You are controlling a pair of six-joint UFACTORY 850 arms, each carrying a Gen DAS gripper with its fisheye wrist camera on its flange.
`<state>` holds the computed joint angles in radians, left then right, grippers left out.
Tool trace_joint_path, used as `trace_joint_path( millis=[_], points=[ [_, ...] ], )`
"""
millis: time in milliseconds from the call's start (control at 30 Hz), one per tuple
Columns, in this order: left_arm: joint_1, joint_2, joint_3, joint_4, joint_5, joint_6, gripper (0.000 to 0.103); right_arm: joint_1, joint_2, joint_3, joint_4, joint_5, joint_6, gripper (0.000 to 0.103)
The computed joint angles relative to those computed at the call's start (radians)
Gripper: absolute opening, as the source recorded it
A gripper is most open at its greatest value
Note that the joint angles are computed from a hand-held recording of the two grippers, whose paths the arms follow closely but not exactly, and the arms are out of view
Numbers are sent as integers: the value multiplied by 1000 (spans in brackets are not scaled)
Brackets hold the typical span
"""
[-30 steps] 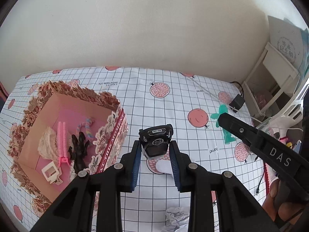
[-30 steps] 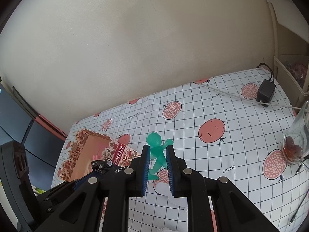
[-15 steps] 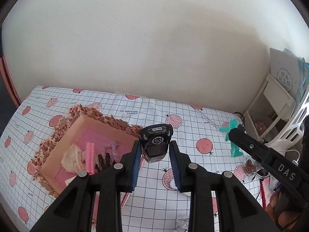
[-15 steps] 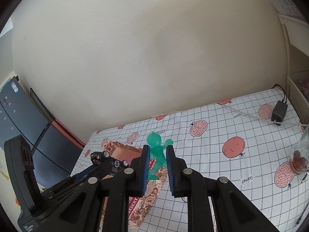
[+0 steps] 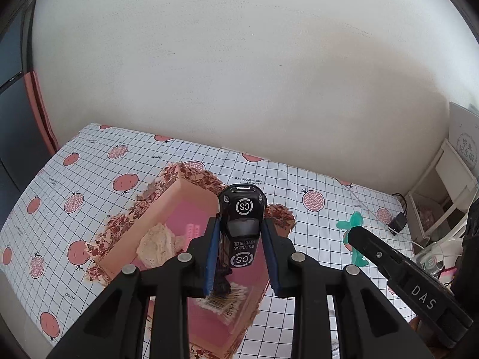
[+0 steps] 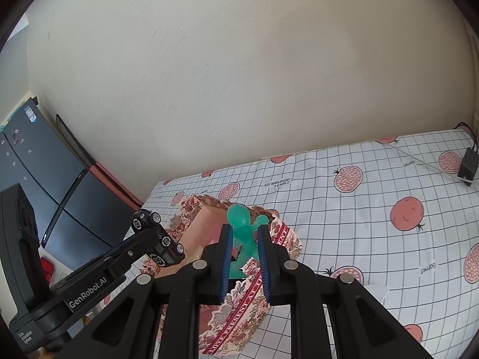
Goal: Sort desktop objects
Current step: 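Lift the toy car and green figure and carry both over the floral box, then open both tools to drop the toy car and green figure into the box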
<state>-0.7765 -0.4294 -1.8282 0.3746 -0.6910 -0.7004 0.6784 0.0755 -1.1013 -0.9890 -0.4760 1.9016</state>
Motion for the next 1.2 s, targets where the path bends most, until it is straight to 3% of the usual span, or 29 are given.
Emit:
trace_joint_path(
  millis=[600,1200],
  points=[
    [58,25,58,-37,-3,-23,30,6,-125,-79,113,113,-114,19],
    [107,-8,77,-170,-13,5,30,-1,-227,-139,295,136,-288,19]
  ],
)
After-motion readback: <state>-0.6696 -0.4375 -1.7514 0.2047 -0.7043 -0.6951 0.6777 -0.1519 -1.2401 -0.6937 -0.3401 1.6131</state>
